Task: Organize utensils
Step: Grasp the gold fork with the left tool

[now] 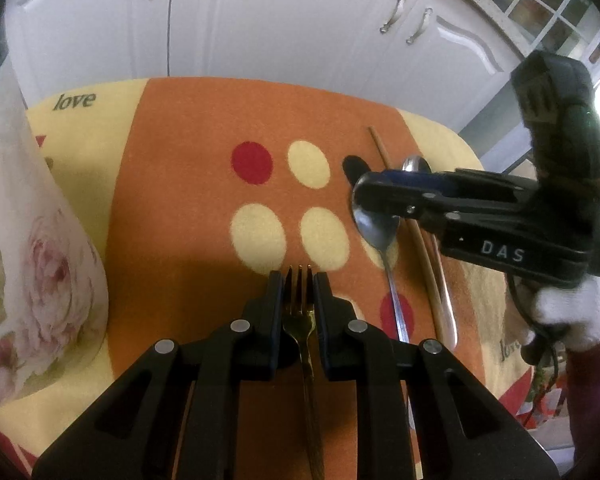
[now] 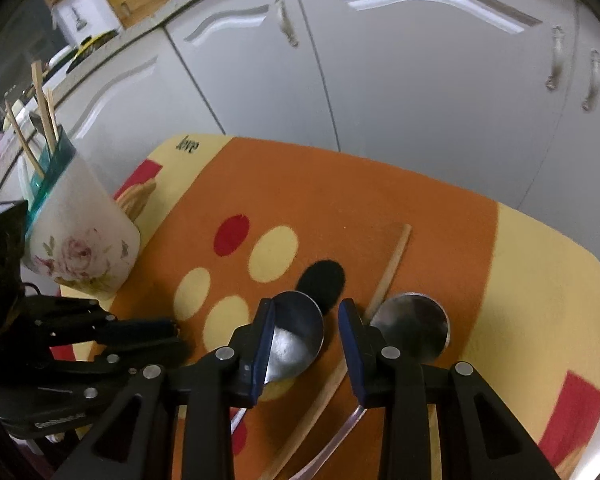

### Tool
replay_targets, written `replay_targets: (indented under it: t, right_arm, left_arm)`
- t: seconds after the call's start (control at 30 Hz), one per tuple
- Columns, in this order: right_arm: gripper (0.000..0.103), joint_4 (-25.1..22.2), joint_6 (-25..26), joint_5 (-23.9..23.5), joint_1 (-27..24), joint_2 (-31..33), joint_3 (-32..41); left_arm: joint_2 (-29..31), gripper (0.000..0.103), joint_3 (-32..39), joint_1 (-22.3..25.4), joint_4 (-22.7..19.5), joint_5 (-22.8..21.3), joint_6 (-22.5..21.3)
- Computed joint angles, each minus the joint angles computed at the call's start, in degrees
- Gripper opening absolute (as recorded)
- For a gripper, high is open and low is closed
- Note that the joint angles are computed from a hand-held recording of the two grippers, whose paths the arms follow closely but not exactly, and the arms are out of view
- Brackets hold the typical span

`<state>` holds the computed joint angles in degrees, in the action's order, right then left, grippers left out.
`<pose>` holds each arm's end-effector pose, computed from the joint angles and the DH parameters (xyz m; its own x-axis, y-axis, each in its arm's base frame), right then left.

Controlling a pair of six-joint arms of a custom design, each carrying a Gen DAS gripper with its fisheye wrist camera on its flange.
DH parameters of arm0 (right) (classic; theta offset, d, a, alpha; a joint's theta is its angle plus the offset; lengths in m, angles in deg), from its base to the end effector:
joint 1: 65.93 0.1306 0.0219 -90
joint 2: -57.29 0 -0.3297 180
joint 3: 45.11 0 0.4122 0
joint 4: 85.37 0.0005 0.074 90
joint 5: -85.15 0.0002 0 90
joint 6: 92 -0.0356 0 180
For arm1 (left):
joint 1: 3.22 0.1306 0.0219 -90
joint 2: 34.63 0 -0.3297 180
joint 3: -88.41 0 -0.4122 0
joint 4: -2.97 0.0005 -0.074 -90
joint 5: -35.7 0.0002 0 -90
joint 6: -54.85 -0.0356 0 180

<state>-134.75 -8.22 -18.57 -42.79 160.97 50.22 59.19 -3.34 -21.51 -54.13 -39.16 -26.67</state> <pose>0.5169 0.2295 0.2992 -0.8269 -0.2389 -0.5090 -0.4110 0.8746 0.2572 0.4752 -0.1674 0.3232 -0.8957 0.1461 -0.4199 0.2878 0.9104 -0.2972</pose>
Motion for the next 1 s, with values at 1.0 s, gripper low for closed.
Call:
replay_targets:
  t: [1.0]
  right_arm:
    - [0.002, 7.54, -5.14, 2.25, 3.28, -17.06, -13.46]
  left_arm:
    - [-9.89, 0.013, -4.55, -0.68, 2.89, 0.23, 1.03]
